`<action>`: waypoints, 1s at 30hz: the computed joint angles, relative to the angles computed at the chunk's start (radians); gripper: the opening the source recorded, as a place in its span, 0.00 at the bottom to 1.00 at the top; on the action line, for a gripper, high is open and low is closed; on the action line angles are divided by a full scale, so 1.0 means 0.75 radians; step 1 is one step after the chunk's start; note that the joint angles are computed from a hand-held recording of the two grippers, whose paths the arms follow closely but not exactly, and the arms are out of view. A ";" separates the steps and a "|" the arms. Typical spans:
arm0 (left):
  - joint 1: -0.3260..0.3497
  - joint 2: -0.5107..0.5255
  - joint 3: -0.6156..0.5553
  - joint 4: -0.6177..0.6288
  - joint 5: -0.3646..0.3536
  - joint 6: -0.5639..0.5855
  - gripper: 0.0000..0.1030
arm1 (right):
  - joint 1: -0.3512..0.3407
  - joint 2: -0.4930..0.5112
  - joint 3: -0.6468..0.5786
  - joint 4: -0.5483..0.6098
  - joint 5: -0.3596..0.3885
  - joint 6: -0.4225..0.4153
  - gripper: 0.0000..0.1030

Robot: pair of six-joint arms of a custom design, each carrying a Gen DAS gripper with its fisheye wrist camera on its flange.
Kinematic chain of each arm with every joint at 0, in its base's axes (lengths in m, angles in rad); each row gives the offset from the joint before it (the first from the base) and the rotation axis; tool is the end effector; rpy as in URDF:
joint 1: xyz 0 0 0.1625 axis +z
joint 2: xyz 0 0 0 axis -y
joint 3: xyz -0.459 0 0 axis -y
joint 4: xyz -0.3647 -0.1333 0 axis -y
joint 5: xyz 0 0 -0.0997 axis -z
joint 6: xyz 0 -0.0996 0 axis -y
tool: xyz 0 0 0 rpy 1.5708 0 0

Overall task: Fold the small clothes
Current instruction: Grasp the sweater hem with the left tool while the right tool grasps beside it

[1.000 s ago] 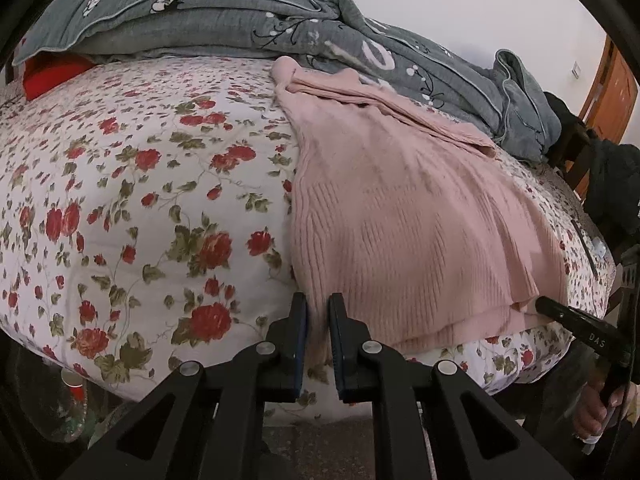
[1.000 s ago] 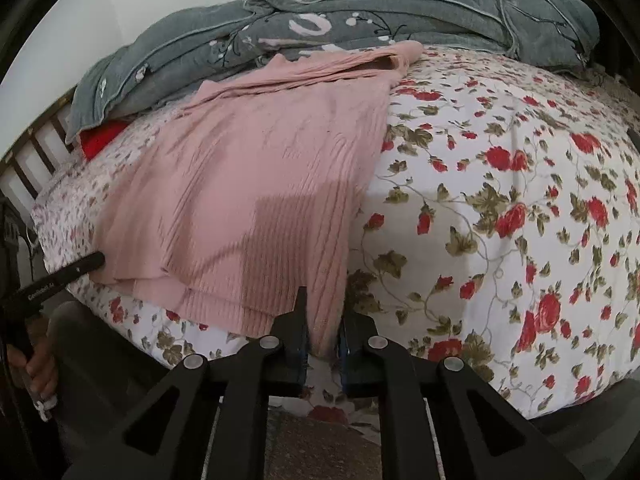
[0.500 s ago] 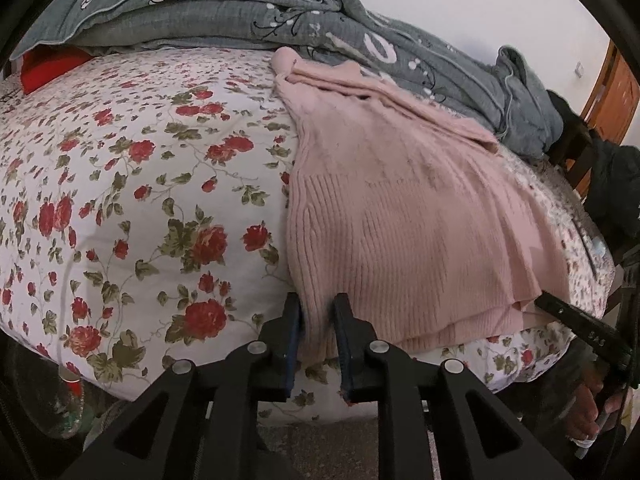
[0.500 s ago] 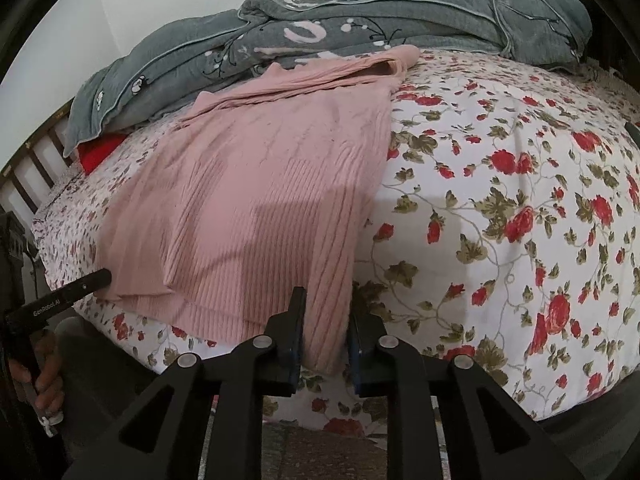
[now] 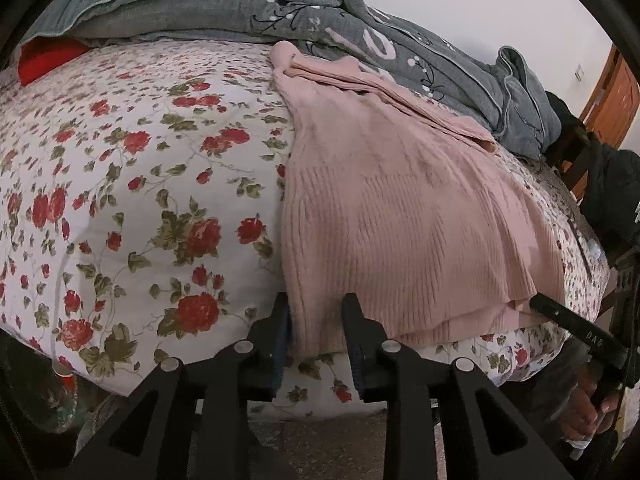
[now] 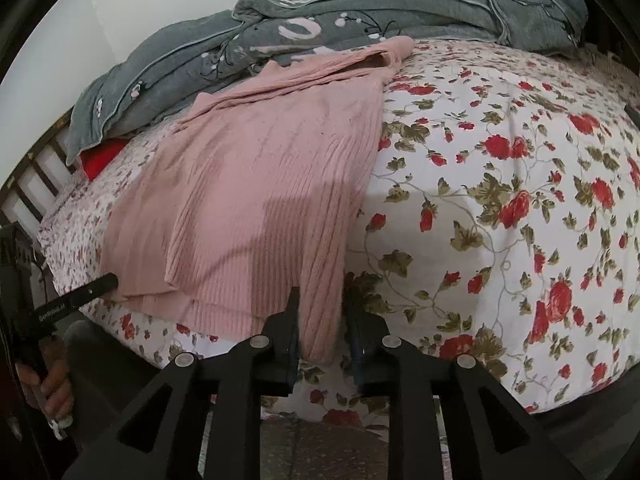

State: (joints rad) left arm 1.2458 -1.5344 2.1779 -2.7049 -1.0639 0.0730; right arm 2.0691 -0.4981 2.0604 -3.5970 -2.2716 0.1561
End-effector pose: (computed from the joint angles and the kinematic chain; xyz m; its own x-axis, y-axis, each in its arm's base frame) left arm 0.0325 -0.4725 0.3725 -0.8786 0.1232 -0.4614 0.3466 0.8291 -0.4387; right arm 0.3138 -0.4321 -0.0064 -0.8659 0.0116 0.5001 -0.2964 0.7934 -0.5317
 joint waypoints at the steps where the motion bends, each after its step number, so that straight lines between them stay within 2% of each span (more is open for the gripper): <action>1: -0.009 0.003 0.004 -0.005 0.017 0.003 0.24 | -0.001 0.001 -0.004 0.001 0.004 0.004 0.20; 2: -0.018 0.005 0.009 -0.011 0.033 0.007 0.24 | -0.002 0.000 -0.003 -0.001 0.010 0.006 0.19; 5: -0.015 0.001 0.007 -0.018 0.008 0.019 0.08 | 0.006 -0.001 0.000 -0.020 0.003 -0.014 0.10; 6: -0.016 -0.002 0.007 -0.021 -0.001 0.027 0.07 | 0.012 -0.003 0.004 -0.031 -0.003 -0.025 0.09; 12: -0.037 -0.055 0.023 -0.017 -0.003 0.037 0.07 | 0.061 -0.024 0.014 -0.078 -0.029 -0.087 0.05; 17: -0.038 -0.121 -0.003 0.021 -0.072 -0.002 0.06 | 0.101 -0.061 0.029 -0.118 -0.029 -0.100 0.05; 26: -0.057 -0.151 -0.072 0.052 -0.103 -0.042 0.06 | 0.094 -0.148 0.053 -0.107 0.058 -0.013 0.05; 30: -0.080 -0.140 -0.103 0.040 -0.096 -0.021 0.06 | 0.096 -0.174 0.037 -0.104 0.078 -0.019 0.05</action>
State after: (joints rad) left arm 1.1860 -1.6395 2.1006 -2.6748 -1.1363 0.0576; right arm 2.1413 -0.6284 2.0880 -3.6747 -2.2131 0.1421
